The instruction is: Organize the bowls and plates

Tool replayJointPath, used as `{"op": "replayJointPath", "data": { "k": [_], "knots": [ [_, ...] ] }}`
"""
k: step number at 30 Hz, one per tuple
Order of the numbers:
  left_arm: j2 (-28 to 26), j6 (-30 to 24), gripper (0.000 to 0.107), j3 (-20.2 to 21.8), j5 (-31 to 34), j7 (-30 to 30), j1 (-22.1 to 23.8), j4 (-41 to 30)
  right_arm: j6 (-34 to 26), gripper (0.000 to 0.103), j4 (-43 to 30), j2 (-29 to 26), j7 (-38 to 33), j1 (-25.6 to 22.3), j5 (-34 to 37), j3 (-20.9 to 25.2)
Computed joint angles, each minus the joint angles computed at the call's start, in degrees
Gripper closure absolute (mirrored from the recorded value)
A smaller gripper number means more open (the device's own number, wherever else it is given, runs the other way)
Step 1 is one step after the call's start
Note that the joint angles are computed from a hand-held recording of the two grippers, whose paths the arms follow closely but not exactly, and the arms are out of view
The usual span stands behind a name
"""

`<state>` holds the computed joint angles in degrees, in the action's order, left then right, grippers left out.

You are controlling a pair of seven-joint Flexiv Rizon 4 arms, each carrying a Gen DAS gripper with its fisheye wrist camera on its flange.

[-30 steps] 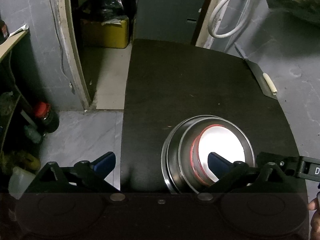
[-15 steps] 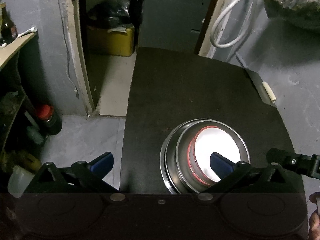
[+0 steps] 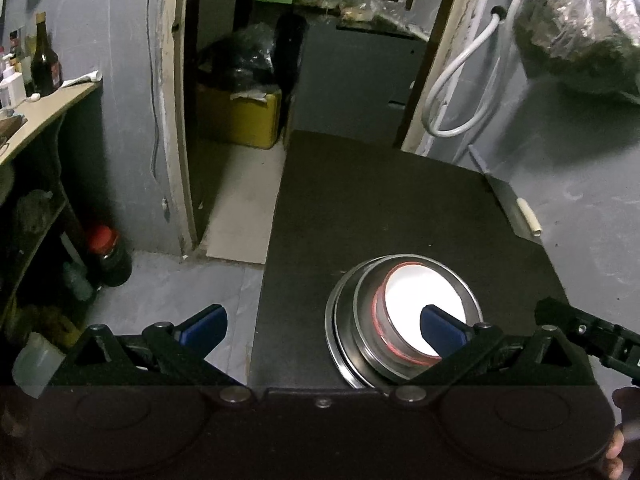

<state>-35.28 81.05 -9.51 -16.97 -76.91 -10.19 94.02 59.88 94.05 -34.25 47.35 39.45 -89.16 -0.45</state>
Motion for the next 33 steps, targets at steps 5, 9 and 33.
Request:
{"op": "replayJointPath", "data": {
  "k": [5, 9, 33],
  "knots": [
    [2.08, 2.81, 0.005, -5.71, -1.88, 4.92, 4.59, 4.20, -5.44, 0.000, 0.73, 1.09, 0.95, 2.51, 1.75, 0.75],
    [4.07, 6.20, 0.005, -12.84, -4.71, 10.54, 10.57, 9.15, -10.92, 0.000, 0.61, 1.51, 0.44, 5.21, 4.12, 1.58],
    [4.88, 13.08, 0.005, -53.74, 2.42, 16.34, 49.69, 28.83, -36.24, 0.000, -2.31, 2.31, -0.76, 18.36, 13.76, 5.16]
  ]
}}
